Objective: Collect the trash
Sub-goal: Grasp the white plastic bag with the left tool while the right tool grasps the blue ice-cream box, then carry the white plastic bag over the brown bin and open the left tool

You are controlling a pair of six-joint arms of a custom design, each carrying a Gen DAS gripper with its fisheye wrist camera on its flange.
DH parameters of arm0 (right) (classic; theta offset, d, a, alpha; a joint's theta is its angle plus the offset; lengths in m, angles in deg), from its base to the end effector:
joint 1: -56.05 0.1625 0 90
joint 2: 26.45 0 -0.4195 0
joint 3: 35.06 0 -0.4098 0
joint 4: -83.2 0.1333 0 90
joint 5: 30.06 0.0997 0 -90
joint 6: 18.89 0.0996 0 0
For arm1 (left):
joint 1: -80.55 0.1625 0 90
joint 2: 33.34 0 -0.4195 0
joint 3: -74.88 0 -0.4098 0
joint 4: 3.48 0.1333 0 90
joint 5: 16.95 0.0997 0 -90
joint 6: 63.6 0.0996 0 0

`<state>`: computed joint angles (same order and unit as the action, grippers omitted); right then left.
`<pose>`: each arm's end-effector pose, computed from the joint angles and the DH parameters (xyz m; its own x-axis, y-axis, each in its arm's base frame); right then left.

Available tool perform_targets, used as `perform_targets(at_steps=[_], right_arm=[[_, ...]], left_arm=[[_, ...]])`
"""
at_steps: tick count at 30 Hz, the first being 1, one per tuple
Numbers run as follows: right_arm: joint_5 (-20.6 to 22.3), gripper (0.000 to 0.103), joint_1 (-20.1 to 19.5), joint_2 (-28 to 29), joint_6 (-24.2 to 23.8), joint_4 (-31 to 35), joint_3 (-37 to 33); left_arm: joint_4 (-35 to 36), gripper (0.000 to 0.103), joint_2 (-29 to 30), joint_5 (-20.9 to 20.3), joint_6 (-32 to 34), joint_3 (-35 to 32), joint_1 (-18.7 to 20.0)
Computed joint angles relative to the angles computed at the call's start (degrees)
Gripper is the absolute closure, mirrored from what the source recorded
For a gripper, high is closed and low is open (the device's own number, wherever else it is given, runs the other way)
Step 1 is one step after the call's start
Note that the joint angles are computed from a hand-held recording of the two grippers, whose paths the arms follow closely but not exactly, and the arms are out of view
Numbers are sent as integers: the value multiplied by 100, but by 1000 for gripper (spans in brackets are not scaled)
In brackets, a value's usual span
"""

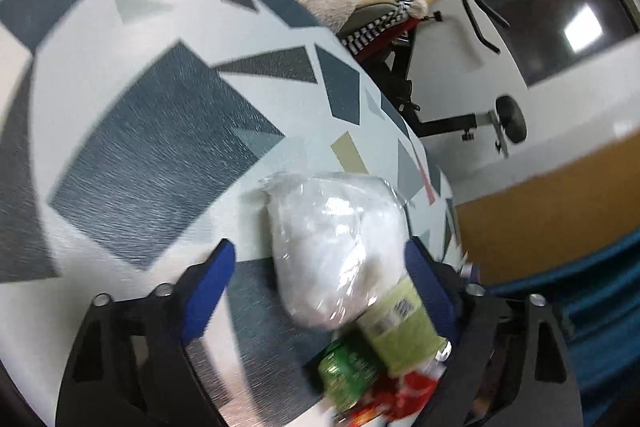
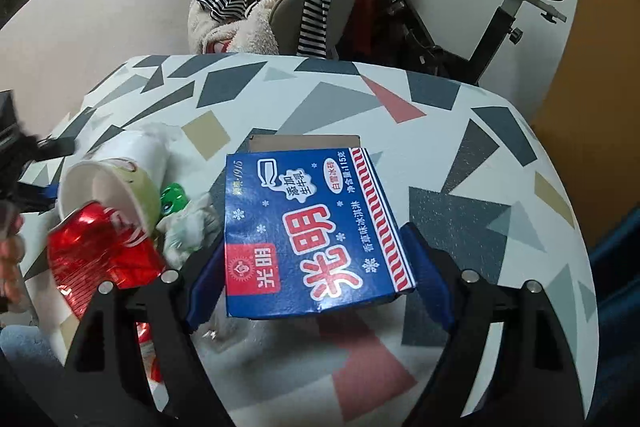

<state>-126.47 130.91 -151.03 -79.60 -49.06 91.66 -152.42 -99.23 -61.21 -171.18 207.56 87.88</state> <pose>0.0366 -0.3325 0.4811 -0.6343 -0.4828 0.6038 -0.7225 0.6481 -0.2408 -0.3926 -0.2568 0.0863 -0.9391 -0.3333 0.0841 -0.2892 0.6336 -0.7176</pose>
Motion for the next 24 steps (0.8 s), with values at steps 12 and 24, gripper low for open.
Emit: perform_targets(at_steps=[12,24], right_arm=[[326,22,-343,-563,-56,430,81],[305,22,-167,-1035,98,905,88]], left_arm=[[511,59,196,154,399,-431,257],[5169,59,-478,649,-494,-1633,-490]])
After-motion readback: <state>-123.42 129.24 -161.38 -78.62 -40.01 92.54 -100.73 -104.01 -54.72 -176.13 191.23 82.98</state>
